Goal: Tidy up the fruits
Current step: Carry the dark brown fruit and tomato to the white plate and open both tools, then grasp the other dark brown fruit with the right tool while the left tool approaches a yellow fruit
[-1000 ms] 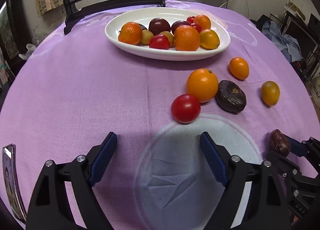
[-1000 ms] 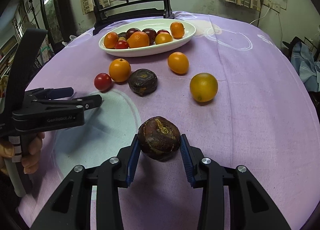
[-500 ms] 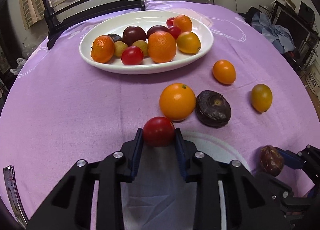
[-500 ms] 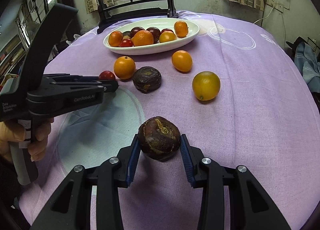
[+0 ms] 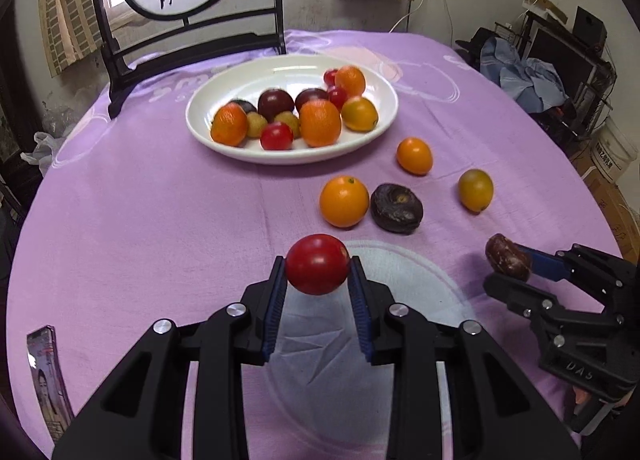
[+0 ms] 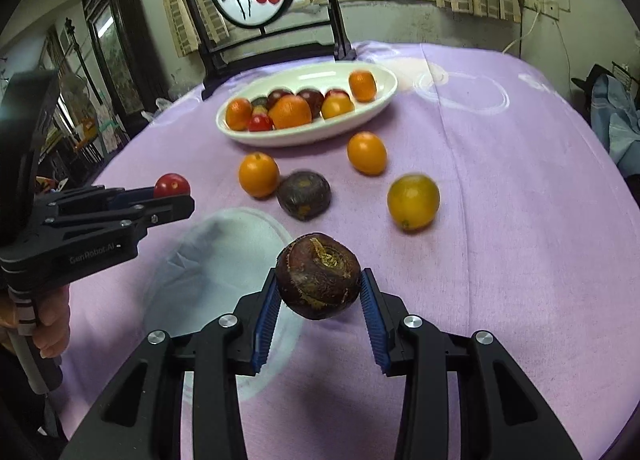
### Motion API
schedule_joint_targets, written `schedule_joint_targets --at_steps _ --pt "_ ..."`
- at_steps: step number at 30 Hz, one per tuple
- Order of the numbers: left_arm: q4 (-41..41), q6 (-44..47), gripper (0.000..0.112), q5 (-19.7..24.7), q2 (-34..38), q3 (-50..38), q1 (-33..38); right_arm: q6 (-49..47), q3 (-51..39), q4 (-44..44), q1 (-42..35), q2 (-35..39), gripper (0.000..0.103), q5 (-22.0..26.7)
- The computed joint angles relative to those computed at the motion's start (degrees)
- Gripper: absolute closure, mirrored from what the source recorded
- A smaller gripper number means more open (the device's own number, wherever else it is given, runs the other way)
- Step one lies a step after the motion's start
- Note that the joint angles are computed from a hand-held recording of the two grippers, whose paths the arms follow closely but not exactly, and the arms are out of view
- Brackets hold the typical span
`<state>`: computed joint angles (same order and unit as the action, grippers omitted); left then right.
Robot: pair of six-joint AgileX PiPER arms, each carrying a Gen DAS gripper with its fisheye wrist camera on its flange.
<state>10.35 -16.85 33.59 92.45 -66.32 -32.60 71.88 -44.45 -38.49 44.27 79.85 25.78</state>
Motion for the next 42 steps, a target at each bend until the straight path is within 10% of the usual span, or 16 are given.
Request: schedule_joint_targets --at_steps 27,32,42 --pt "-6.14 4.92 0.078 21.84 36.84 -58.07 9.59 -33.17 -48.96 16.42 -15.11 34.81 0.057 9.06" --pt "-4.62 0.86 0.053 15.12 32.53 -49.66 9.56 -34.87 -43.79 21.14 -17.29 32.12 0.054 4.62" --pt "0.91 -2.59 0.047 4.28 15.95 -21.05 5.08 -26.52 -24.57 14.16 -13.99 18.54 0.044 1.49"
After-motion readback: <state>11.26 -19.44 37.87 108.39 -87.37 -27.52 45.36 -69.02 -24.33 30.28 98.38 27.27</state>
